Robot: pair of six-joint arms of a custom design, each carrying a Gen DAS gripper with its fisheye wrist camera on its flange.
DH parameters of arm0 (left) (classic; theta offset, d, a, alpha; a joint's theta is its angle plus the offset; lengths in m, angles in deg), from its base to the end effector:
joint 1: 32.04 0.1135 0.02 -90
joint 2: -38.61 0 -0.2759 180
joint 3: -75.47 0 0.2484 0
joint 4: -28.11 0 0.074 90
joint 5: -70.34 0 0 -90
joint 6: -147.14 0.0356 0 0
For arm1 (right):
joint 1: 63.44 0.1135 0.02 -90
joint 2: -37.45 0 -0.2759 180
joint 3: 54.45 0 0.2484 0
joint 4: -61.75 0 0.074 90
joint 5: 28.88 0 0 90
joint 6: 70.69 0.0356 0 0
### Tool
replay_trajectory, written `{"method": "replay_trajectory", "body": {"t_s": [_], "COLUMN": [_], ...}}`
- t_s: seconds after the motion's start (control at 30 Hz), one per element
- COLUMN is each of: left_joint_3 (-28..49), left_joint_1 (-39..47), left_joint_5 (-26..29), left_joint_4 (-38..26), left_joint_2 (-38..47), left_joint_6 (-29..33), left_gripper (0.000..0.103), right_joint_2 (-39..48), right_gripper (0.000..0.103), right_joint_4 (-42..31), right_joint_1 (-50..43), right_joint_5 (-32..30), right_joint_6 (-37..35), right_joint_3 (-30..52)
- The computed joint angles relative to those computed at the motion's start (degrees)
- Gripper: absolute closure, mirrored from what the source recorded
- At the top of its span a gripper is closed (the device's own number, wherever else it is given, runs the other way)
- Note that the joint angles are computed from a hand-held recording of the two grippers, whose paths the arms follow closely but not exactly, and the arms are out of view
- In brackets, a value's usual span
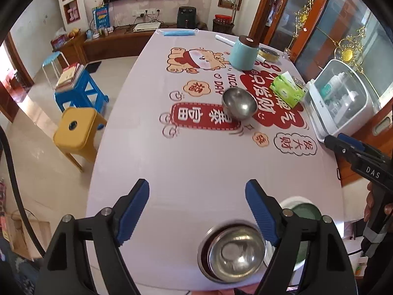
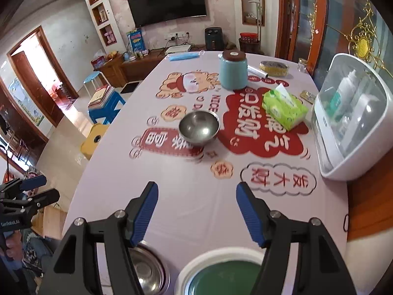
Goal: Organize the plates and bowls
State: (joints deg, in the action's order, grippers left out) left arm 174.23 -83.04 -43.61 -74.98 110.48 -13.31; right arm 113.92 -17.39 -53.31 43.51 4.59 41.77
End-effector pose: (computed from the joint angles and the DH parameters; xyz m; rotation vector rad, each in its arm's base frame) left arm 0.1252 -0.1316 0.3846 -0.5170 2.6121 -0.0049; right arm 0.2385 0.0536 0.3728 -0.6602 2.4895 0.3701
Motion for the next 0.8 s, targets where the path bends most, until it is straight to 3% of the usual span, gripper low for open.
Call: {"method": "replay_trajectory", "body": {"t_s": [0.2, 0.43, 0.8], "left_joint_3": [8.2, 14.2, 9.6], "left_joint_1": [13.2, 23.0, 29.9], "left_joint_5": [3.3, 6.9, 12.3], "left_joint_4": [1.8, 7.7, 25.4], "left_joint_2": [7.2, 15.8, 24.8], "left_joint_6": [13.9, 23.9, 31.5], "left_gripper": [0.023, 0.023, 0.023], "right_joint_2": [7.8, 16.4, 26.1], "right_gripper": [0.037, 0.037, 0.037], "right_joint_4": [1.3, 4.9, 14.4], "right_joint_1": [0.7, 2.0, 1.8], "right_joint_5": [-1.1, -0.4, -1.6], "right_joint_6": [3.6, 6.5, 10.1], "right_joint_3": [7.1, 11.7, 10.5]}}
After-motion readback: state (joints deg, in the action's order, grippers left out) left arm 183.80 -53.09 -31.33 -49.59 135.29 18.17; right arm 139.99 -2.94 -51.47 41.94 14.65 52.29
